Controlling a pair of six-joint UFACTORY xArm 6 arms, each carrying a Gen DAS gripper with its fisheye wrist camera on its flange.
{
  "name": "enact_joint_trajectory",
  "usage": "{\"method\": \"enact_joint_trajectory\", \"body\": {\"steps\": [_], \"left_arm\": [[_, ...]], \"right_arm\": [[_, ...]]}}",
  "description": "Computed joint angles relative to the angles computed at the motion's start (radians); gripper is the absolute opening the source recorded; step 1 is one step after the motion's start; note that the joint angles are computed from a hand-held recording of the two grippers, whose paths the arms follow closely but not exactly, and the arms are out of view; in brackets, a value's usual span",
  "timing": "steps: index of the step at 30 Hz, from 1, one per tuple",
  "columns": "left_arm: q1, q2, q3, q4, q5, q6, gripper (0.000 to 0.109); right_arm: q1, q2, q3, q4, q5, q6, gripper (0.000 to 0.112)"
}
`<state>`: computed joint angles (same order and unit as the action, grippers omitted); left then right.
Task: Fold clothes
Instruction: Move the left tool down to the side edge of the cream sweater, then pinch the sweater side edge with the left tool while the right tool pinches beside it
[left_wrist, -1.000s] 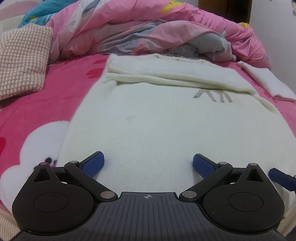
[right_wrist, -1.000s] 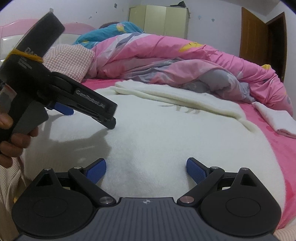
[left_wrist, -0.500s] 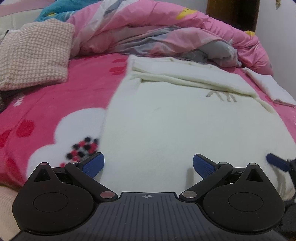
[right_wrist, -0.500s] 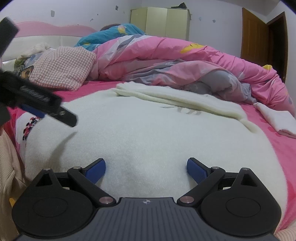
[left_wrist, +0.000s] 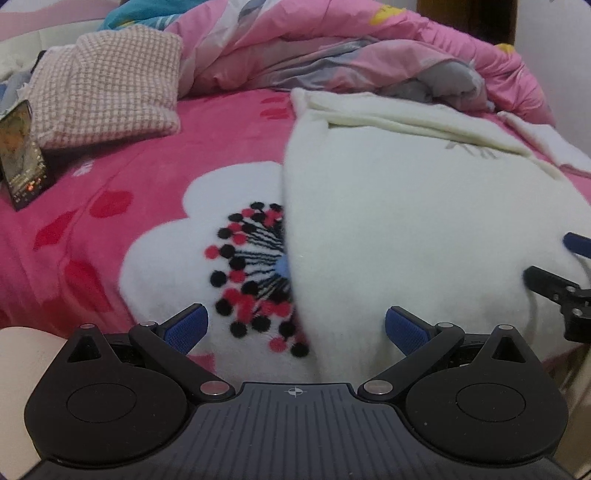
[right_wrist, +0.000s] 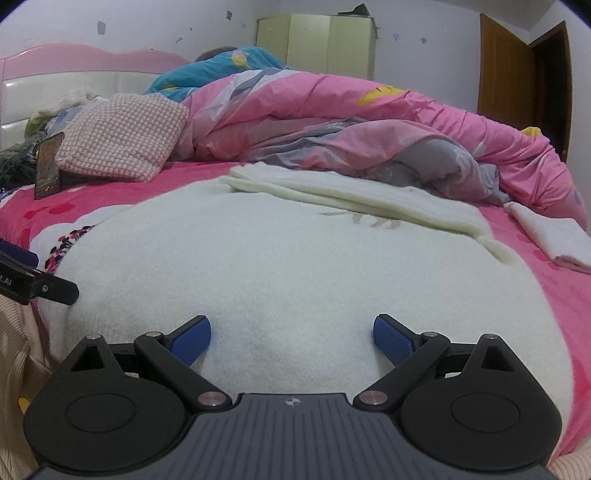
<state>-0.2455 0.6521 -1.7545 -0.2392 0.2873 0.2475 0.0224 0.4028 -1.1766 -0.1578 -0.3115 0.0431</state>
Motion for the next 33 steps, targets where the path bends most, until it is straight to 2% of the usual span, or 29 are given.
{"method": "enact_joint_trajectory", "body": {"steps": [6, 8, 9, 10, 17, 25, 33], "left_arm": [[-0.018, -0.019, 0.018, -0.305, 0.020, 0.303, 0.097], [-0.015, -0.018, 0.010, -0.377, 0.054, 0.359, 0.093], [-0.013, -0.017, 0.006, -0.410, 0.073, 0.383, 0.087], [-0.009, -0.011, -0.007, -0.426, 0.093, 0.389, 0.081], [0.010, 0.009, -0.046, -0.488, 0.152, 0.393, 0.078], [0.028, 0.004, -0.044, -0.574, 0.195, 0.441, 0.059], [0.061, 0.035, -0.078, -0.737, 0.286, 0.515, 0.056]], "right_arm": [[-0.001, -0.002, 0.000, 0.002, 0.005, -0.003, 0.097], [0.000, -0.002, 0.000, 0.007, 0.007, -0.008, 0.097], [0.000, -0.002, 0.000, 0.009, 0.007, -0.009, 0.097], [0.000, -0.002, 0.000, 0.011, 0.007, -0.010, 0.097], [0.000, 0.000, -0.004, 0.007, 0.007, -0.007, 0.098], [-0.001, 0.001, -0.003, 0.003, 0.005, -0.004, 0.098], [0.007, -0.003, -0.002, 0.039, 0.013, -0.034, 0.098]]}}
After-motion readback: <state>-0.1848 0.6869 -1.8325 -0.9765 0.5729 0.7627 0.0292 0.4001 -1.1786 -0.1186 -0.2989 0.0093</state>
